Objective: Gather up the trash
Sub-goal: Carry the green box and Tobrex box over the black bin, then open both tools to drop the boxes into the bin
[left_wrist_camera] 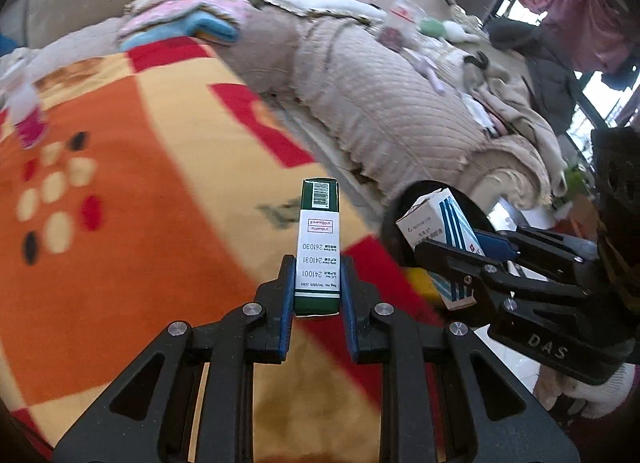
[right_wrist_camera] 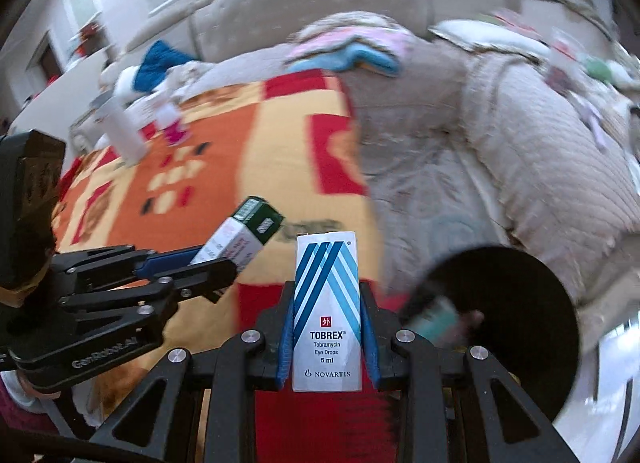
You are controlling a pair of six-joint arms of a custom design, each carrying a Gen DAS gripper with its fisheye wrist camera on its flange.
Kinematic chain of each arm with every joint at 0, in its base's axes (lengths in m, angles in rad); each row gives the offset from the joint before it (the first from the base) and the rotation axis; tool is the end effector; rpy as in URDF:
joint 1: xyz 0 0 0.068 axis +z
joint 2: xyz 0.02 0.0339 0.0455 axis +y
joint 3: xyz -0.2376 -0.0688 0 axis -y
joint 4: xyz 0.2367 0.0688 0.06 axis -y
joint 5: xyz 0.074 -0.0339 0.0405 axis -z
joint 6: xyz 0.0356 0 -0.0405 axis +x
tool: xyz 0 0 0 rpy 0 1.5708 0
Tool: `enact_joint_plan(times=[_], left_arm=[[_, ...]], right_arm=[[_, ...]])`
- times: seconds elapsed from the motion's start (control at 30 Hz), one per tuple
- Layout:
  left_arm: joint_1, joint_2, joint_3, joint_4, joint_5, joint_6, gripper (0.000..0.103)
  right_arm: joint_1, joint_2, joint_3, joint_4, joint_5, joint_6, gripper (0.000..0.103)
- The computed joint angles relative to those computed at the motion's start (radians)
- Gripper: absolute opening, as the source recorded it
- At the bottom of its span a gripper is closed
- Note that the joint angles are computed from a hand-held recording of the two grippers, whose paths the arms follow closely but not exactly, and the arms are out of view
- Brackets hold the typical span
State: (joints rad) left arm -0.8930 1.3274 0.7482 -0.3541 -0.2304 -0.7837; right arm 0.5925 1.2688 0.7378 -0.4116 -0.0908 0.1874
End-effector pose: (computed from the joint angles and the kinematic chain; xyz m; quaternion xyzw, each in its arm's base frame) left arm 0.1683 -0.1961 0.1774 0.0156 0.9439 -0.1585 0.2893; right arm 0.2040 0.1413 0.1837 -0.2049 0.9279 0.1573 0.2691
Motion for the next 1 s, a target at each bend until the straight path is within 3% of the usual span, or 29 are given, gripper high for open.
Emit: enact_joint_plan(times=[0.3, 0.33, 0.4, 0.43, 0.47, 0.53, 0.77, 1.0], left_arm=[[-0.059, 0.351, 0.285, 0.085, 0.051, -0.008, 0.019], [-0.061, 0.377, 0.305, 0.096, 0.058, -0.007, 0.020], [-0.062, 0.403, 0.319, 0.117, 0.075, 0.003, 0.030], [-0.067, 0.411, 0.326, 0.118, 0.072, 0.005, 0.046], [-0.075, 0.411, 0.325, 0.117, 0.051, 0.002, 0.056], [-0.089, 0.398, 0.306, 0.128, 0.020, 0.004, 0.060], [-0.132, 0.320, 0.264, 0.041, -0.103, -0.042, 0.060], [-0.223, 0.223, 0.236, -0.073, -0.301, -0.108, 0.060]], right_arm=[[-0.359, -0.027, -0.073, -0.015, -0.138, -0.131, 0.029], [-0.394, -0.019, -0.077, -0.008, -0.156, -0.138, 0.032], [-0.419, -0.023, -0.093, 0.011, -0.152, -0.134, 0.064], [-0.435, -0.038, -0.111, 0.020, -0.153, -0.129, 0.067], [-0.445, -0.042, -0.120, 0.028, -0.163, -0.130, 0.067], [-0.466, -0.074, -0.155, 0.041, -0.176, -0.127, 0.067], [-0.432, -0.251, -0.269, 0.065, -0.095, -0.068, 0.067], [-0.379, -0.481, -0.303, -0.036, 0.013, -0.028, 0.068]])
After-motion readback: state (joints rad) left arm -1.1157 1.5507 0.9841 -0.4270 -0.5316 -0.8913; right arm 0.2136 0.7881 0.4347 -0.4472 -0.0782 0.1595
